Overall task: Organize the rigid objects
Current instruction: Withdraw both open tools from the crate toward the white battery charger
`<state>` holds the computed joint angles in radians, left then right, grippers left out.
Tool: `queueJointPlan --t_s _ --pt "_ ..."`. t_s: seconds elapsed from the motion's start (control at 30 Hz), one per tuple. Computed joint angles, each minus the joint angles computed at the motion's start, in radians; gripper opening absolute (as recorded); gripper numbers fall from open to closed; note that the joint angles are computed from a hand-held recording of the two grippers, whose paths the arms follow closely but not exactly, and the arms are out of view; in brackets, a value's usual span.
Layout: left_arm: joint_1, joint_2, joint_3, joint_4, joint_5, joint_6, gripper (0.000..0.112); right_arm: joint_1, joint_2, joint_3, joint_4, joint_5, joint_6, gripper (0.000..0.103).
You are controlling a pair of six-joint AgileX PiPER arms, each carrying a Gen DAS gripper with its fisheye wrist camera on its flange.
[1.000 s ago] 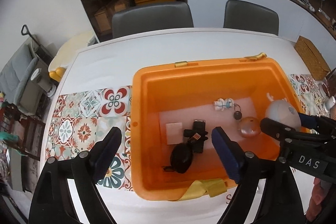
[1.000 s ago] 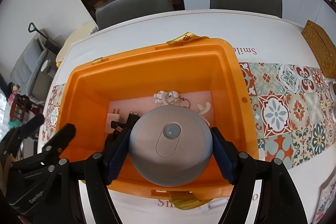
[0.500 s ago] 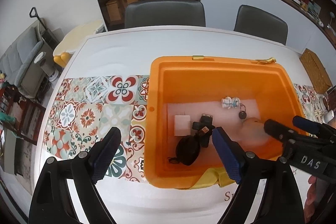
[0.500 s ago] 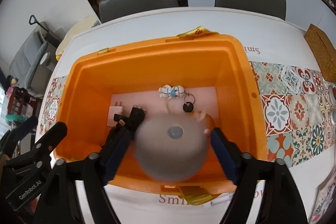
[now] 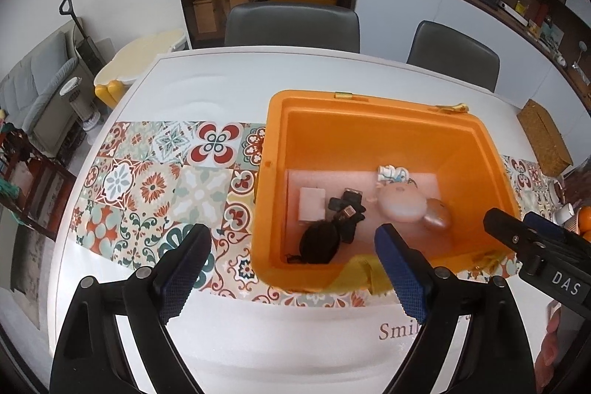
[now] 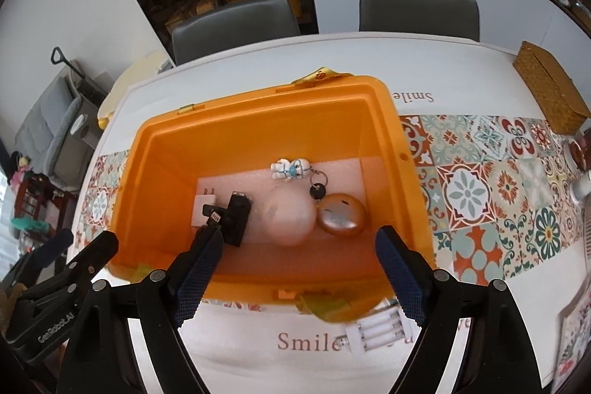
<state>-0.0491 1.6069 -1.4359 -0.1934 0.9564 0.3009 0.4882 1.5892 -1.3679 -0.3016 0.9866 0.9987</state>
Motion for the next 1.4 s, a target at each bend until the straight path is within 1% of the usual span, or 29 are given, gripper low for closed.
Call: queueJointPlan --t_s 0.3,0.4,0.6,0.77,0.97,1.07,1.27,1.4 --pt "0.008 -0.113 0.123 -0.027 -0.027 0.005 0.094 0.07 -0.135 0.133 -0.081 -0.018 0.127 0.085" --pt "0.01 -0.139 0.159 -0.046 -0.023 0.018 0.094 0.104 -0.181 0.186 -0.12 -0.023 0.185 0.085" --pt "0.0 -0.187 0.241 -0.051 -0.034 0.026 0.094 0.149 -0.241 0.269 -0.164 -0.03 0.261 0.085" --pt "-0.007 -0.233 0.32 -0.043 -0.066 0.003 0.094 0.18 -0.275 0.333 -0.19 -0.03 0.321 0.085" --pt "-0.016 -0.283 0.404 -0.034 -0.101 -0.037 0.094 0.198 -0.29 0.387 -0.192 -0.04 0.336 0.085" --pt "-0.031 -0.297 0.435 -0.013 -0.117 -0.062 0.096 0.203 -0.295 0.414 -0.186 -0.059 0.327 0.085" --pt "-0.072 -0.308 0.488 0.027 -0.143 -0.119 0.097 0.175 -0.288 0.47 -0.128 -0.115 0.272 0.085" --pt "-0.1 -0.318 0.53 0.065 -0.174 -0.169 0.097 0.157 -0.29 0.515 -0.102 -0.15 0.253 0.088"
